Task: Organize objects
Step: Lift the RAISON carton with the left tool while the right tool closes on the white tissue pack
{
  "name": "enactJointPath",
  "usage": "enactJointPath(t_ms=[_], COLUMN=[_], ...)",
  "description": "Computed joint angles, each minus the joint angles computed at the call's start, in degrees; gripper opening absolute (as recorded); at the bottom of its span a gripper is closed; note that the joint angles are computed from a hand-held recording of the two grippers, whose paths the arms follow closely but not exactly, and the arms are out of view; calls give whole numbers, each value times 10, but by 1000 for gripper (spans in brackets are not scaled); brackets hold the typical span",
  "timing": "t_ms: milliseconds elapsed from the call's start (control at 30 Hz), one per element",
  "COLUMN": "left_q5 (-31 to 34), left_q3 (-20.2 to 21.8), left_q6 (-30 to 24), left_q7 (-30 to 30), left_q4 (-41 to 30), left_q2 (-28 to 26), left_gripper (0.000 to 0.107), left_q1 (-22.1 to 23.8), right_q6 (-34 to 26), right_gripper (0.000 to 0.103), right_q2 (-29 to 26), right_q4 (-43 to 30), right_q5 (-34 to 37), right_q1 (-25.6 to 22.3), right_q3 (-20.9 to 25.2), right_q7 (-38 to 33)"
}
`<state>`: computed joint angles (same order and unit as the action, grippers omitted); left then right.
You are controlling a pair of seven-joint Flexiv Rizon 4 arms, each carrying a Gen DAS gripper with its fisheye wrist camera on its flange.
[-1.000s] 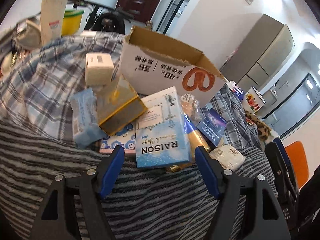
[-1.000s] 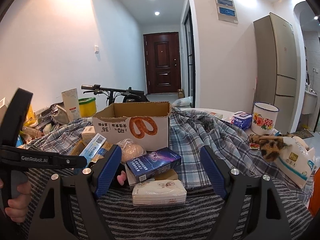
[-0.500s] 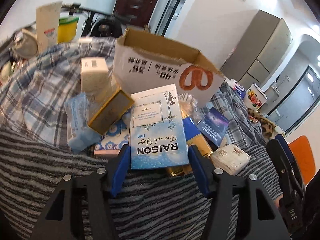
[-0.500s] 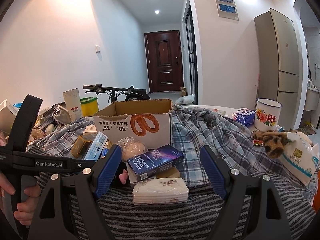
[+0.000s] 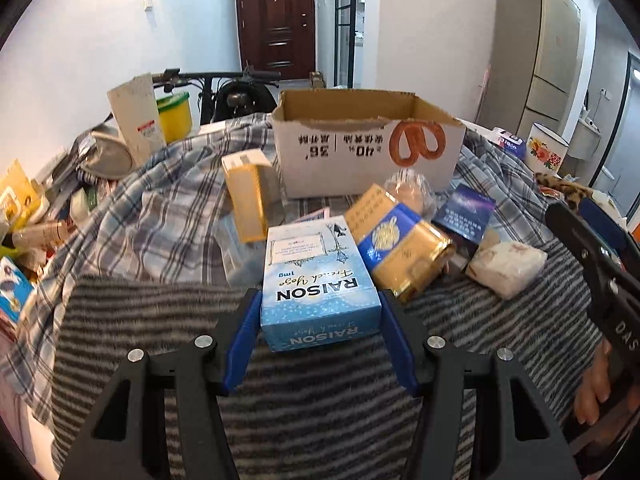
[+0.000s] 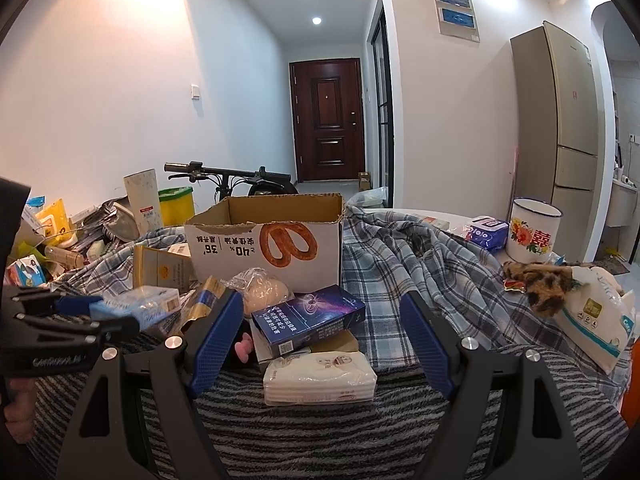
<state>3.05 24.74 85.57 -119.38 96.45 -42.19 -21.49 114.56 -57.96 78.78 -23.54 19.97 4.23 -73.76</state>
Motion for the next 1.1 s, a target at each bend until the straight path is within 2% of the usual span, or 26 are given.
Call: enactJointPath(t_ms=[133,200,233,367,467,567,633,700,767,833,900,967,1000,1033,1100], left_q5=[-17,-35,-43,-65,-71,-45,-25,-14,-7,-4,-5,2,5,9,16], left_q3=[-19,-34,-29,-1,58,141,166,153,141,115,75,57,45,34,13], left_q6=[51,61,60,48,22,-50,-55,-48,-66,-80,-67,-66,-60,-56,-51], left_q7=[-3,8,11,15,-1,-33,-57,-66,-71,-70,-70,-78,-81,-82,-78], left_q4=[19,20,17,1,-17,-57,-69,-72,-82,-87,-78,-78,-75,-74,-72], left_q2=[-3,-8,-13,-32,-51,-80,-90,-85,-82,-74,-62,-58,-55,-53,-48], left_gripper=[61,66,72,73,73,73,73,73,73,73,73,73,71,62,60], left_q1=[14,24,20,-4,-50,-108,-124,-112,-100,-78,-46,-29,-18,-8,8], right_q6=[-2,-5,-6,-11,-15,-21,-21,-21,-20,-20,-21,-25,-28,-29,-28], right_gripper=[80,80,80,83,84,84,84,84,84,84,84,84,84,84,84], right_q2=[1,3,3,4,3,1,1,1,1,1,0,-2,-2,-2,-1], right_q4=[1,1,2,3,1,-2,-2,-3,-2,-2,-3,-4,-5,-5,-4], right_q5=[6,13,16,8,2,-4,-4,-6,-4,-5,-8,-15,-16,-15,-15], right_q1=[6,11,12,1,-6,-10,-9,-10,-9,-9,-12,-18,-18,-17,-17], right_q3=[-7,-13,-14,-1,8,14,12,13,11,12,16,23,23,22,21], right_q7=[-3,-5,-5,-4,0,3,4,4,4,5,6,8,9,10,10])
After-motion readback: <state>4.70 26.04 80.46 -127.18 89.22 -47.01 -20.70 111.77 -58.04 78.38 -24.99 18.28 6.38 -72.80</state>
